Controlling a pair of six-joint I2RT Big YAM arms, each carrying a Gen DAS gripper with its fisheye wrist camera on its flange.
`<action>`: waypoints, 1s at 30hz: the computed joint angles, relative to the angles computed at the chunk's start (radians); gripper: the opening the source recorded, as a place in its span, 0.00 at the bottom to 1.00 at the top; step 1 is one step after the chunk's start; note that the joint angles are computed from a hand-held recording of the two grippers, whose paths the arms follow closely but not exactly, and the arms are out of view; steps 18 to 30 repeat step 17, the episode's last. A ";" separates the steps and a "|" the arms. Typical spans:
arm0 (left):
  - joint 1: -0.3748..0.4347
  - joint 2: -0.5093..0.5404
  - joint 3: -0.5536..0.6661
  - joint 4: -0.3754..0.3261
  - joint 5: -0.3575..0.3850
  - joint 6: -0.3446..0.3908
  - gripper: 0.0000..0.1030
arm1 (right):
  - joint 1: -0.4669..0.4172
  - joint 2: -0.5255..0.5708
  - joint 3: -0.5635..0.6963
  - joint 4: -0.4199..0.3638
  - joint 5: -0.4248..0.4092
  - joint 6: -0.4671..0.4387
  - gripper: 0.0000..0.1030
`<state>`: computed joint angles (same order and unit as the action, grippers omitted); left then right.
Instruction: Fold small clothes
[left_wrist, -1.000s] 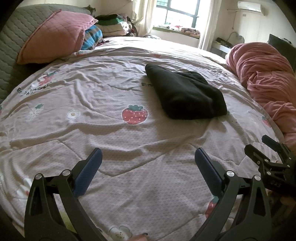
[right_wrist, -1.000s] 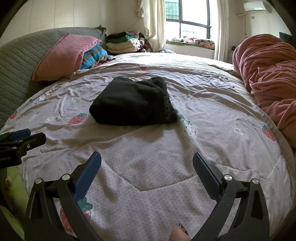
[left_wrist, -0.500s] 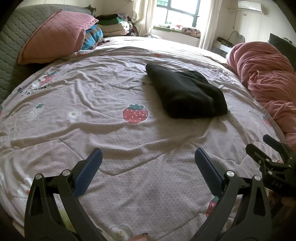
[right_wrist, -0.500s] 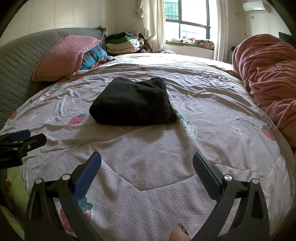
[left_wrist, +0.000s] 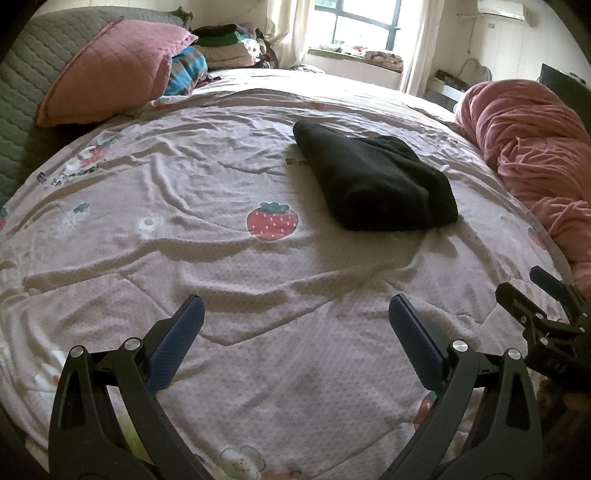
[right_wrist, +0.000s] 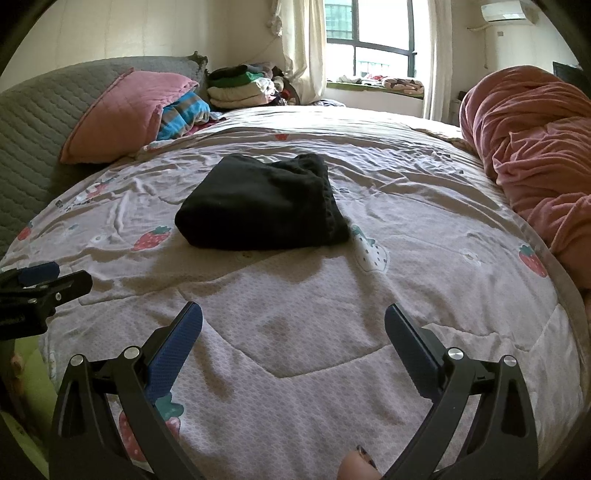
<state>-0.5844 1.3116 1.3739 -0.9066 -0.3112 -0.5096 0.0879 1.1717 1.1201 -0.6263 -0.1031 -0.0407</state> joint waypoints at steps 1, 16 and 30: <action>0.004 -0.001 -0.002 0.001 0.006 0.001 0.91 | -0.002 0.002 0.003 -0.002 0.004 0.006 0.96; 0.385 -0.002 0.032 -0.095 0.019 0.043 0.91 | -0.560 -0.030 -0.004 0.036 0.332 0.219 0.95; 0.434 0.005 0.034 -0.105 -0.017 0.058 0.91 | -0.642 -0.002 0.011 -0.004 0.401 0.249 0.95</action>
